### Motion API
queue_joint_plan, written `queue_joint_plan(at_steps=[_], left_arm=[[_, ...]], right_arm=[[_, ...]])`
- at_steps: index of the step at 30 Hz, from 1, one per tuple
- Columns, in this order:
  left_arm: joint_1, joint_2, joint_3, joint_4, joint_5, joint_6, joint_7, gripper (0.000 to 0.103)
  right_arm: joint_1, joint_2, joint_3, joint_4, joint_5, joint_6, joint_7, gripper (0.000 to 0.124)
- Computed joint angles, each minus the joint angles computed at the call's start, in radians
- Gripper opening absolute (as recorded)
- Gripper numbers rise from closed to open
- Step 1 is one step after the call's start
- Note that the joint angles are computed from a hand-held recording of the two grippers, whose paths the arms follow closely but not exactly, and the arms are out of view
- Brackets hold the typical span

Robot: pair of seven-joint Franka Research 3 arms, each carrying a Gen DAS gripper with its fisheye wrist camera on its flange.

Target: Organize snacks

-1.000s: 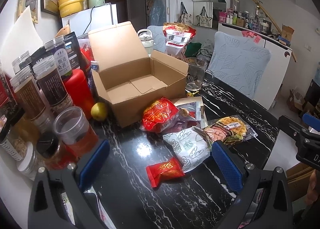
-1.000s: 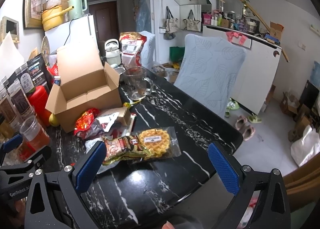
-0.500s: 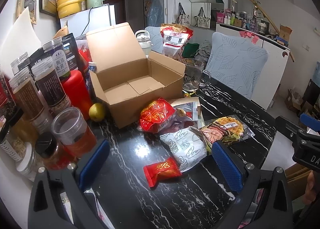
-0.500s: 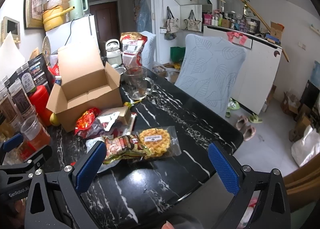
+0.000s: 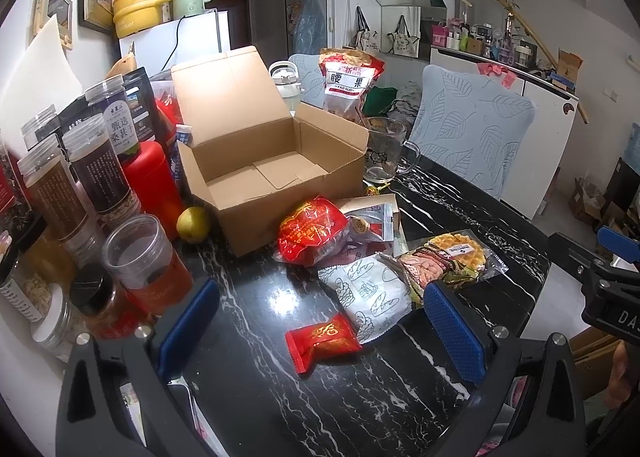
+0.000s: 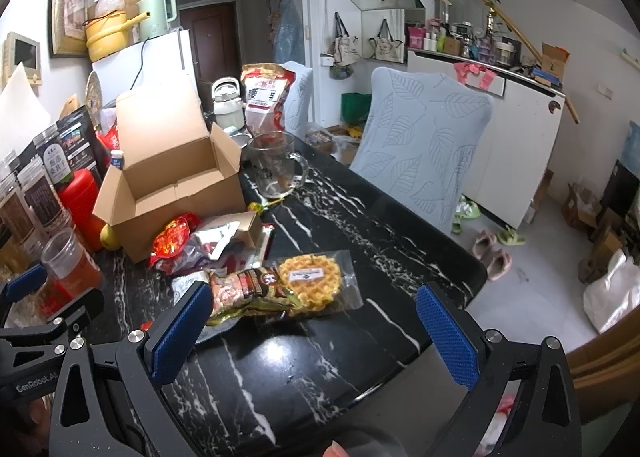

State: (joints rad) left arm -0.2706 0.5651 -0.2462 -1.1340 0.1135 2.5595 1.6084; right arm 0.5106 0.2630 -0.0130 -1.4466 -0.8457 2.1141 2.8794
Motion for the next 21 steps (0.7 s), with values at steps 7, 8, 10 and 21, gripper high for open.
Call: queue_joint_plan(at_steps=[7,8,10,21], left_arm=[[0.005,-0.001,-0.003,-0.004,-0.007,0.006,0.001,0.103],[0.006,-0.001,-0.004,-0.004,-0.009,0.007,0.003,0.103],[0.006,-0.001,-0.004,-0.005,-0.011,0.008,0.004,0.103],[0.002,0.033,-0.018,0.035,-0.045,-0.025,0.007,0.103]], right_arm=[[-0.004,0.000,0.000,-0.006,0.008,0.017,-0.004,0.103],[-0.006,-0.002,0.000,-0.011,0.011,0.025,-0.005,0.103],[-0.010,-0.005,-0.001,-0.023,0.015,0.041,-0.006,0.103],[-0.054,-0.023,-0.002,-0.099,0.064,0.170,-0.043,0.103]])
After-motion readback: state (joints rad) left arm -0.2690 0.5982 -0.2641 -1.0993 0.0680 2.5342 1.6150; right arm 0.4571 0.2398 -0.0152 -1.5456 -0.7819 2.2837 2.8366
